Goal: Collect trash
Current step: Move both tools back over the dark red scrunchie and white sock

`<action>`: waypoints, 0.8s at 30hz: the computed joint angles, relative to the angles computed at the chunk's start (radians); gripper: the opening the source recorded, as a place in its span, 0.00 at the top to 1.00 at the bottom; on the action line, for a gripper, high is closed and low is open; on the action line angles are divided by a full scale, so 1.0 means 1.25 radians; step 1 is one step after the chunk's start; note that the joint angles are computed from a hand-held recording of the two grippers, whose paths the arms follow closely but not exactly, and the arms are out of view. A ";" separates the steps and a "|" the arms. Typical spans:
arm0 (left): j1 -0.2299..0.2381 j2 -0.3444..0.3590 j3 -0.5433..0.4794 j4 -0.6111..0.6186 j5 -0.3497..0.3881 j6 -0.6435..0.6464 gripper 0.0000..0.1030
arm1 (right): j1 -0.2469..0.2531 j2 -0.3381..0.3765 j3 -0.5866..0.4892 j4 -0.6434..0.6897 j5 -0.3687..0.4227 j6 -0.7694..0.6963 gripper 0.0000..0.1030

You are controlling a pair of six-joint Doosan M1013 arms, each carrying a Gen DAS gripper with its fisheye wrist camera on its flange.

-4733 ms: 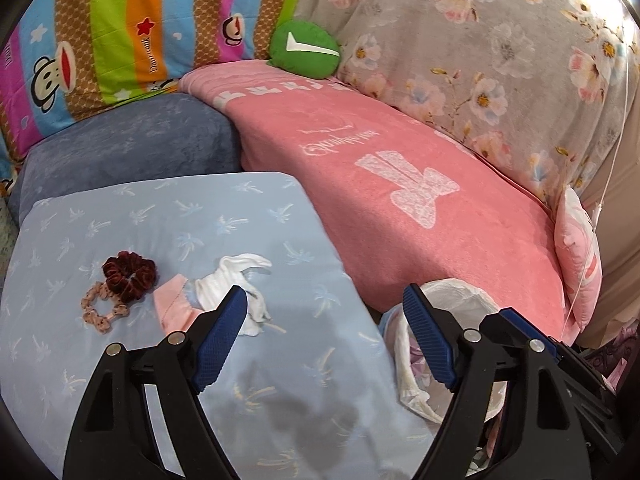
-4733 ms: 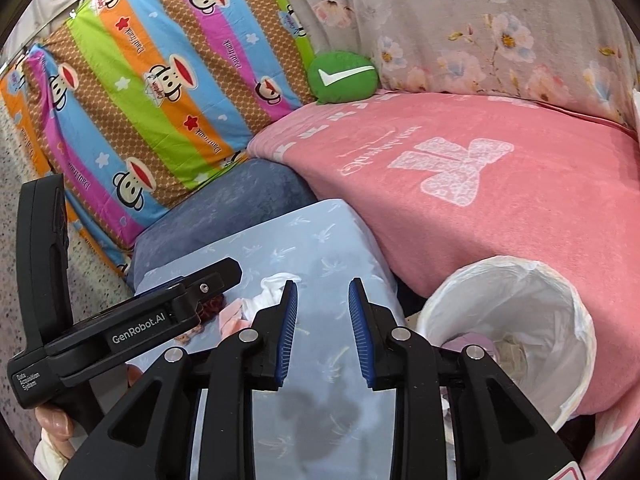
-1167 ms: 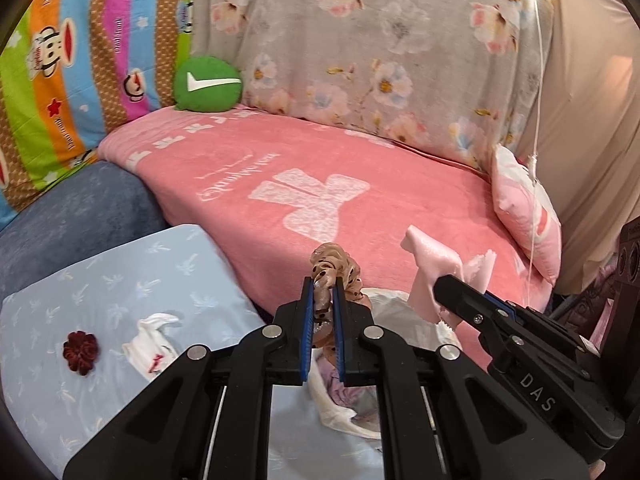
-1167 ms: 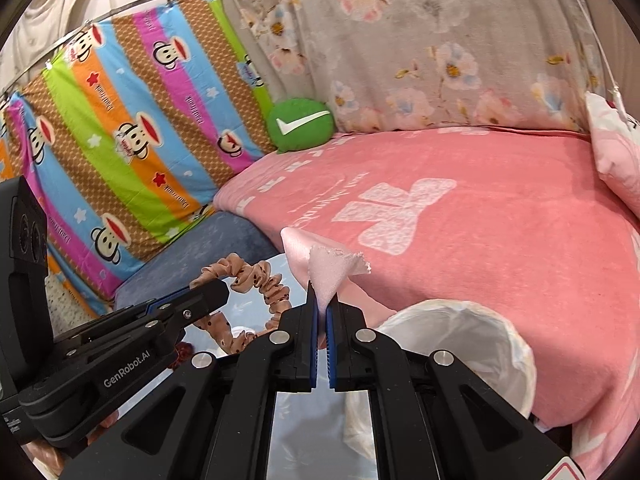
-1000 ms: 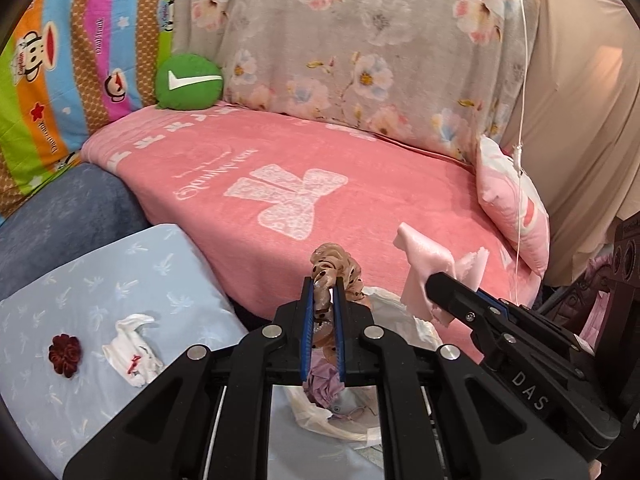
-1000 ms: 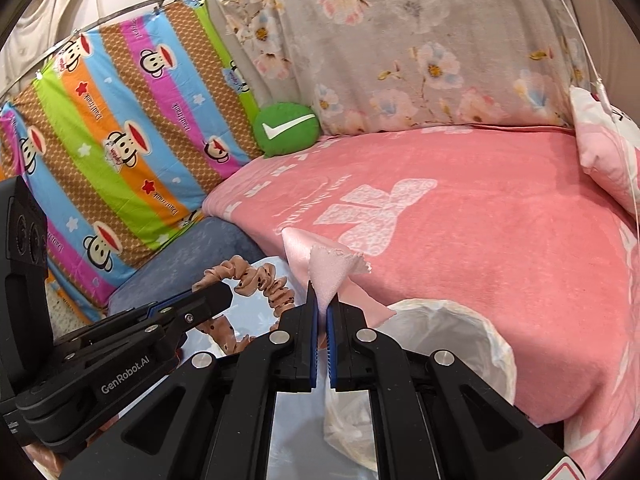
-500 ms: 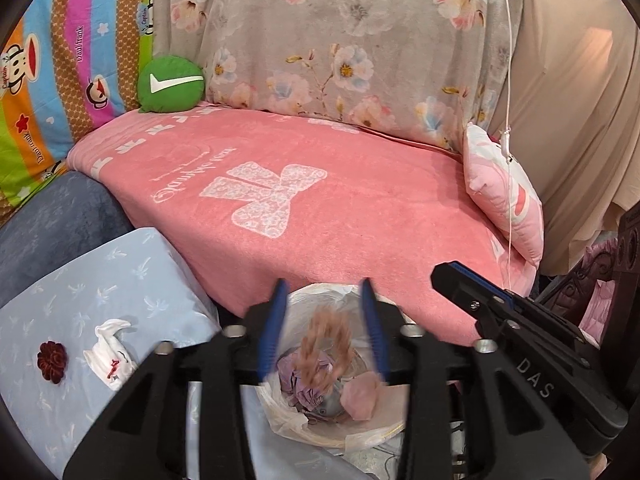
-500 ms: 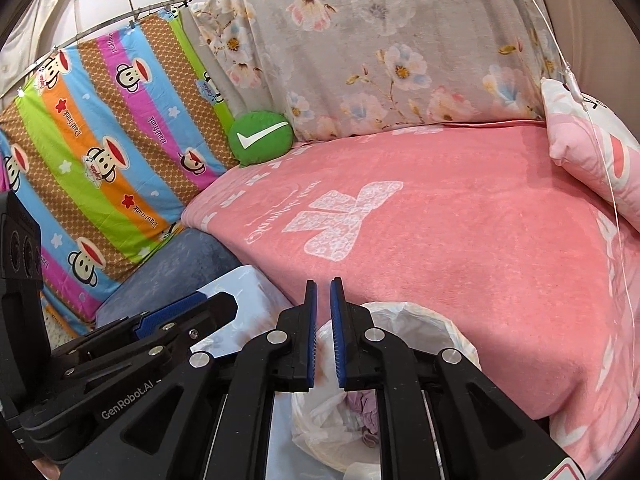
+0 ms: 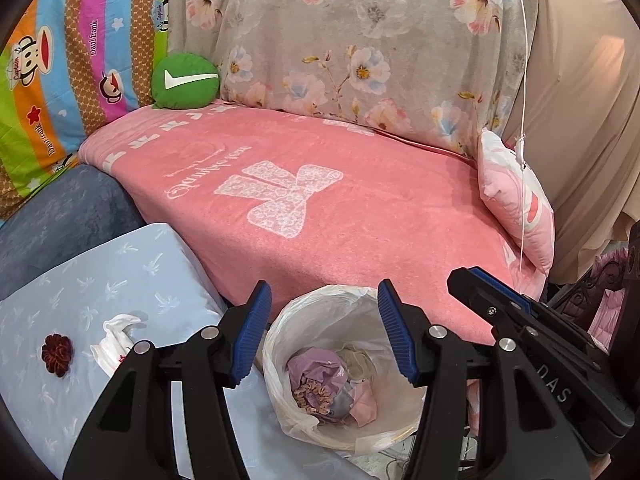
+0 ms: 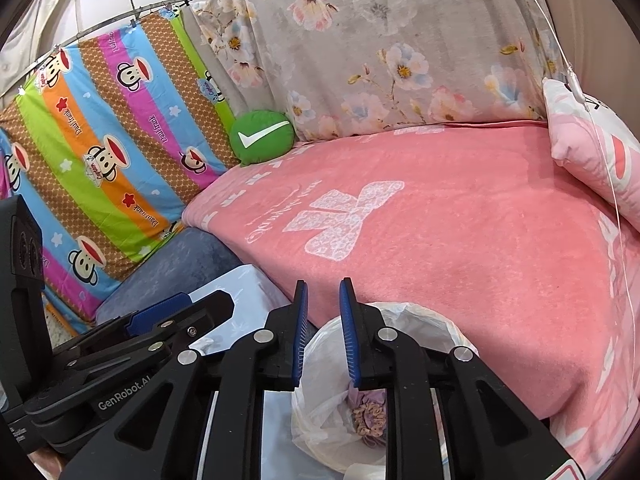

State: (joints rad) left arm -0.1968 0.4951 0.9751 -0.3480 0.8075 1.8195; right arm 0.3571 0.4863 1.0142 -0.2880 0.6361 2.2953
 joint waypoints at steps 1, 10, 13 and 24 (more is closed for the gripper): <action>0.001 0.000 -0.001 0.002 0.000 -0.003 0.49 | 0.000 0.001 -0.001 0.002 0.001 -0.003 0.82; 0.014 0.003 0.001 0.022 0.000 -0.045 0.47 | 0.005 0.016 -0.022 0.029 0.013 -0.034 0.82; 0.018 0.003 0.004 0.035 -0.001 -0.065 0.41 | 0.008 0.022 -0.031 0.039 0.017 -0.046 0.82; 0.044 0.000 0.020 0.061 -0.006 -0.117 0.37 | 0.028 0.059 -0.086 0.082 0.047 -0.106 0.73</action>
